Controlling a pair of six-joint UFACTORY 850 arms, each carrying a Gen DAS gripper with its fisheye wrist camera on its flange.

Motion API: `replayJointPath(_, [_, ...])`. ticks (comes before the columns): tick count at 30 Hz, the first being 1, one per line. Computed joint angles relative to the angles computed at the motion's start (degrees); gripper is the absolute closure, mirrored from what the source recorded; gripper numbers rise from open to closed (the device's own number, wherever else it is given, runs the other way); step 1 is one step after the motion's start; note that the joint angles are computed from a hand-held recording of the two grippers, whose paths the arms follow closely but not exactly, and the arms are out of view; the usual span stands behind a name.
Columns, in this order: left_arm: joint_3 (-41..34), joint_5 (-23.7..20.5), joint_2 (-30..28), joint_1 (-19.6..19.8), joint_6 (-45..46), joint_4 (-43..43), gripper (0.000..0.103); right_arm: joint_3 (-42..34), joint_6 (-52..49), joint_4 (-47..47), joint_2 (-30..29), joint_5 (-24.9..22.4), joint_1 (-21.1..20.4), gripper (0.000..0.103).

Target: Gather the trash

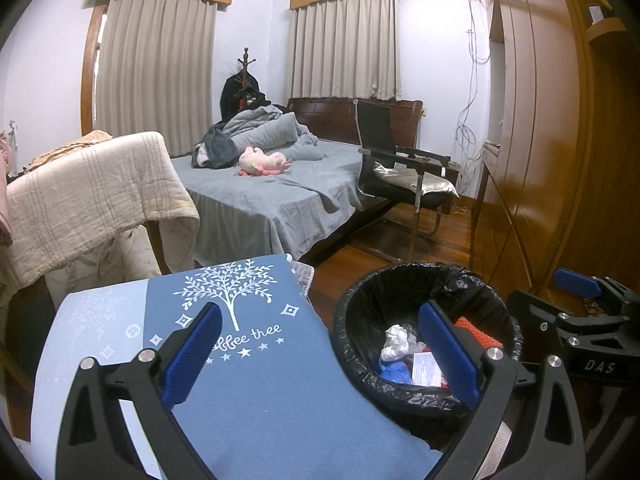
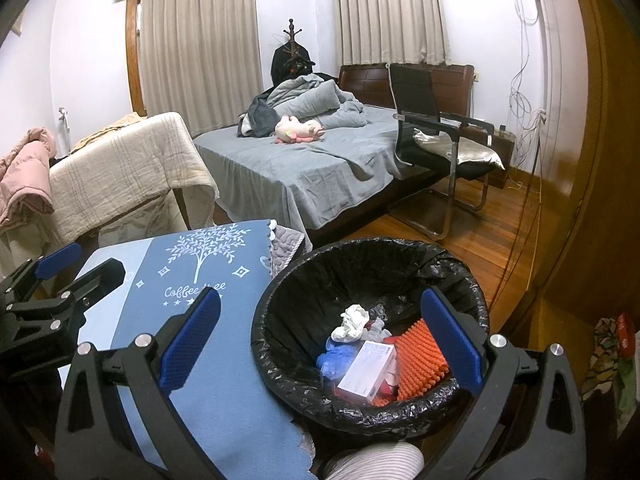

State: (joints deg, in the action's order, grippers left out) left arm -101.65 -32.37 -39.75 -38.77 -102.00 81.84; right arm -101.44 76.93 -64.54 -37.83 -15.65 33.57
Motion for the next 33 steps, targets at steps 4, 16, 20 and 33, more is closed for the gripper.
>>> replayJointPath(4, [-0.04,0.01,-0.06,-0.01,-0.02,0.02,0.006,-0.02,-0.06,0.07,-0.01,0.03,-0.01,0.005])
replayJointPath(16, [0.21,0.12,0.13,0.09,-0.1,0.05,0.006,-0.18,-0.42,0.43,-0.07,-0.06,0.03,0.005])
replayJointPath(20, [0.24,0.13,0.14,0.09,-0.16,0.16,0.006,-0.18,-0.57,0.59,-0.06,-0.07,0.02,0.005])
replayJointPath(33, [0.33,0.19,0.25,0.12,-0.15,0.15,0.006,-0.23,-0.55,0.59,-0.08,-0.09,0.03,0.005])
